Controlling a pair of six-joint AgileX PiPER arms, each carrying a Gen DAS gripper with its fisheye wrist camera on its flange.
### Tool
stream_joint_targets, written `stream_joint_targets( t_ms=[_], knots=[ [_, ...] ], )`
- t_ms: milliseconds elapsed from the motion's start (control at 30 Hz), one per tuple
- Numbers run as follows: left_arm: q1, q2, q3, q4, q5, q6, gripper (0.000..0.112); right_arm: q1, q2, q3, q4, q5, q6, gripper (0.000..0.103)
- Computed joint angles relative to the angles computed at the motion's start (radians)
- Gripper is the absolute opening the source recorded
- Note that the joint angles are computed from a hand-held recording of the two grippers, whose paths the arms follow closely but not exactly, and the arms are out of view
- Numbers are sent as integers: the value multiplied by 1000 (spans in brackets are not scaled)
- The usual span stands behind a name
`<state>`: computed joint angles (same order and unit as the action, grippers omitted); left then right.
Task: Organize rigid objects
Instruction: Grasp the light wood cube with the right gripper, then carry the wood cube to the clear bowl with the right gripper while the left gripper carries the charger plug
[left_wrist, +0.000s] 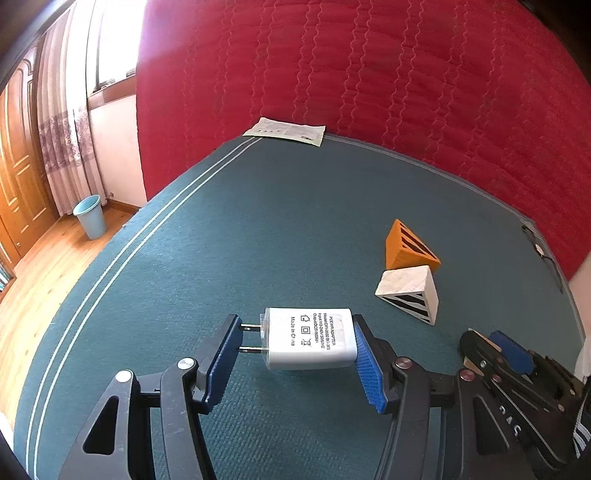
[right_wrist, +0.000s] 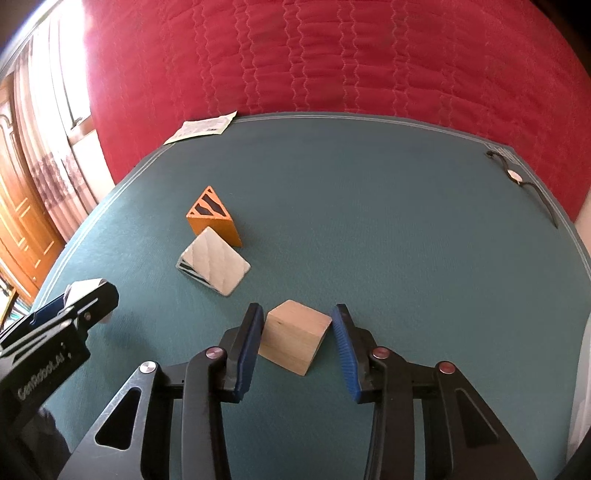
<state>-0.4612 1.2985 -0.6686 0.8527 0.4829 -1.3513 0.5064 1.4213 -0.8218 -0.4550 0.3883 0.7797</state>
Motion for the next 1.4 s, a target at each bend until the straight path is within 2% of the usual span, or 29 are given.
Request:
stream_joint_targets(
  t_ms=[467, 700, 833, 1400],
  knots=[
    [-95, -15, 3, 39, -14, -19, 62, -58, -209, 152, 97, 3, -72, 40],
    [-128, -23, 2, 7, -36, 14, 62, -48, -315, 208, 51, 49, -14, 40],
    [-170, -13, -6, 28, -24, -2, 62, -53, -379, 225, 40, 87, -3, 40],
    [-276, 6, -15, 99, 21, -57, 62, -192, -565, 264, 152, 170, -152, 40]
  ],
)
